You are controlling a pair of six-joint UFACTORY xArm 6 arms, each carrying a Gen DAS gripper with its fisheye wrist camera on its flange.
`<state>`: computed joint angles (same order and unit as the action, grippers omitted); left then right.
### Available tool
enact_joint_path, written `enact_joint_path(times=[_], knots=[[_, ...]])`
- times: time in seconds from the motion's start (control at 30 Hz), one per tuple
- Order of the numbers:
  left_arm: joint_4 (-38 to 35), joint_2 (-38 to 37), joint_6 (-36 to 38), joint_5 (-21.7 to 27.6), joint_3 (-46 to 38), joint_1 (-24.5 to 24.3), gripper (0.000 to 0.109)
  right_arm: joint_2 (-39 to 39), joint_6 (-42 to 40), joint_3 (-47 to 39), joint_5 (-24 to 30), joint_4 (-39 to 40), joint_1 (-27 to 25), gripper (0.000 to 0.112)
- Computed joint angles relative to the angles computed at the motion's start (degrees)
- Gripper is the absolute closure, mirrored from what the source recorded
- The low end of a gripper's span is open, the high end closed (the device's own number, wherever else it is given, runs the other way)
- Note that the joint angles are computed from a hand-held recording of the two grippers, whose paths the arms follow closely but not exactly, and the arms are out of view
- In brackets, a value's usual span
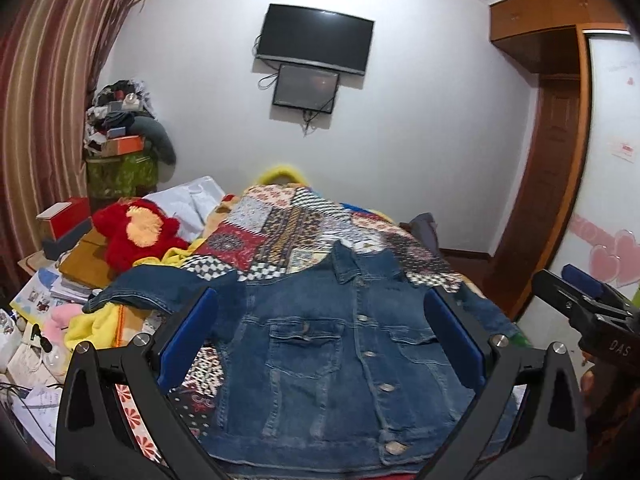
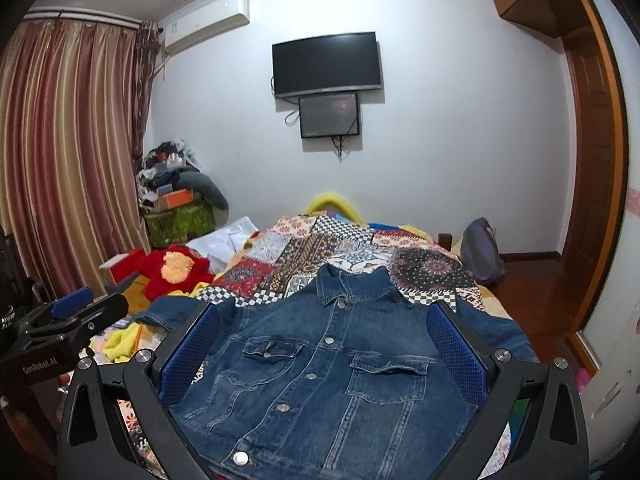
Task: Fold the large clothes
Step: 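Grasp the jacket sleeve with the left gripper and lift it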
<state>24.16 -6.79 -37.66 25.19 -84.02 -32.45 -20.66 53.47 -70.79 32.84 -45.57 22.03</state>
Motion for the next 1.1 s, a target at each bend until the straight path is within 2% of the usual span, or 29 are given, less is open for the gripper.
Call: enact_joint_path(times=[0.17, 0.3, 0.47, 0.57, 0.7, 0.8, 0.9, 1.03, 1.1], knots=[[-2.01, 5.3, 2.58, 2.74, -4.78, 3.14, 0.006, 7.18, -4.08, -5.12, -1.11, 3.44, -1.72, 0.01], [-0.4, 10.2, 2.86, 5.65, -8.96, 6.49, 0.006, 13.77, -8.11, -9.87, -2.09, 7.55, -3.2, 0.01], [-9.57, 17.26, 9.41, 10.25, -14.72, 11.27, 0.006, 22.13, -16.24, -16.37, -1.63, 16.08, -4.43, 0.01], [-20.51, 22.3, 15.21, 13.73, -19.03, 14.64, 0.006, 27.42, -21.66, -20.87, 0.03, 21.25, -5.05, 0.01], [-38.5, 30.22, 20.27, 21.26, -26.03, 19.94, 0.006, 35.14, -28.19, -28.64, 5.18, 28.24, -6.07, 0.01], [-42.8, 34.63, 18.47, 25.09, -29.73, 22.51, 0.006, 40.2, -30.89, -34.09, 9.55, 30.62, -6.67, 0.01], [-44.82, 38.03, 17.75, 26.4, -32.83, 24.32, 0.006, 44.59, -33.11, -38.83, 13.05, 31.98, -7.34, 0.01], [-49.91, 41.1, 18.82, 25.22, -35.51, 26.12, 0.006, 50.8, -37.09, -46.2, 18.34, 36.85, -8.34, 0.01], [-52.2, 42.2, 18.27, 23.95, -36.55, 26.94, 0.009, 53.24, -38.54, -49.31, 20.76, 39.8, -8.92, 0.01]])
